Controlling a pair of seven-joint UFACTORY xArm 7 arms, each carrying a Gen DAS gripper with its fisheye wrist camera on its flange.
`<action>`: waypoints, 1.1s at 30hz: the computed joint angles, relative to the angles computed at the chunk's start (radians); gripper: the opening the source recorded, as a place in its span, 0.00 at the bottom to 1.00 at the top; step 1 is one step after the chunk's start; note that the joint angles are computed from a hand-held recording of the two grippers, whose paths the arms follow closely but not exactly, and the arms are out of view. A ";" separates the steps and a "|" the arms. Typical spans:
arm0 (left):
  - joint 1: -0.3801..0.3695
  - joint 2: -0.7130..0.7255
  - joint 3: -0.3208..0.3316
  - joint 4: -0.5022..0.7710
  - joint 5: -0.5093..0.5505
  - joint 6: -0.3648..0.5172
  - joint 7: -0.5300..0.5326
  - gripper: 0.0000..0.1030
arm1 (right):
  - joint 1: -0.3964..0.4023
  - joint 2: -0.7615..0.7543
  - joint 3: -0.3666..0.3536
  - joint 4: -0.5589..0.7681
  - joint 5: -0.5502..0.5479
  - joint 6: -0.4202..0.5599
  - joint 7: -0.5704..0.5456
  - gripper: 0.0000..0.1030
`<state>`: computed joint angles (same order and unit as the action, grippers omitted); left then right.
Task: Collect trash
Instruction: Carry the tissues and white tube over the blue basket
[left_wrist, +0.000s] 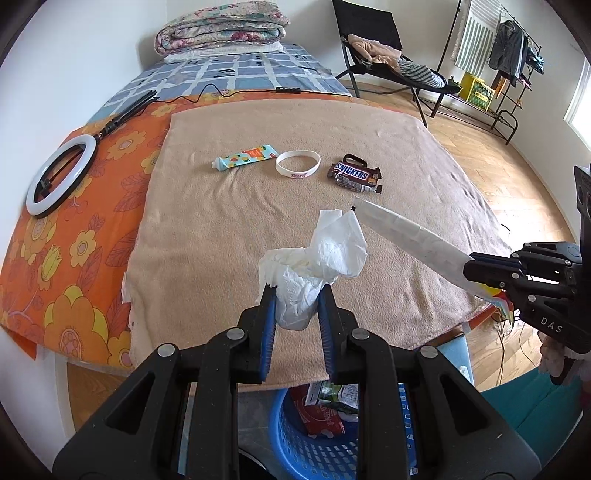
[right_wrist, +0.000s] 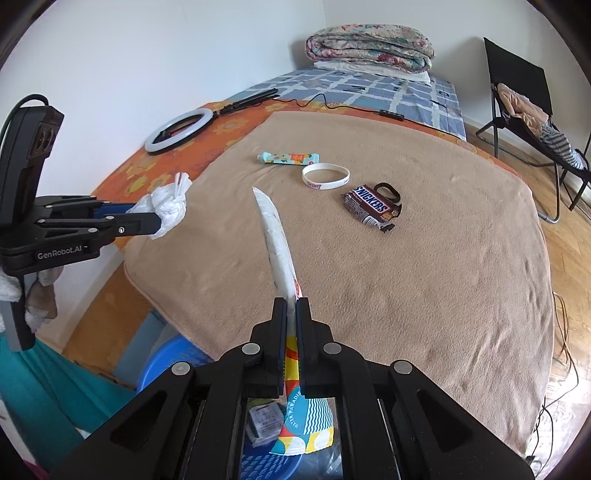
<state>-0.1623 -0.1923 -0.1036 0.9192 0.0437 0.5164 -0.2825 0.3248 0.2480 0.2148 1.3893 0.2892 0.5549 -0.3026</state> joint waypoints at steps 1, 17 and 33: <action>-0.002 -0.012 -0.002 -0.013 -0.001 0.000 -0.003 0.20 | -0.003 -0.014 0.004 -0.016 0.011 -0.003 -0.006 0.03; -0.068 -0.140 -0.011 -0.211 -0.115 -0.005 0.001 0.20 | 0.026 -0.243 -0.014 -0.263 0.167 0.046 -0.141 0.03; -0.118 -0.150 -0.007 -0.335 -0.203 -0.005 -0.009 0.20 | 0.083 -0.295 -0.020 -0.419 0.148 0.080 -0.102 0.03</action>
<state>-0.2804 -0.3424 -0.1102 0.5846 -0.1596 0.5116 -0.2910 0.4081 -0.0473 0.1944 0.9706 0.4373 0.6351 -0.4048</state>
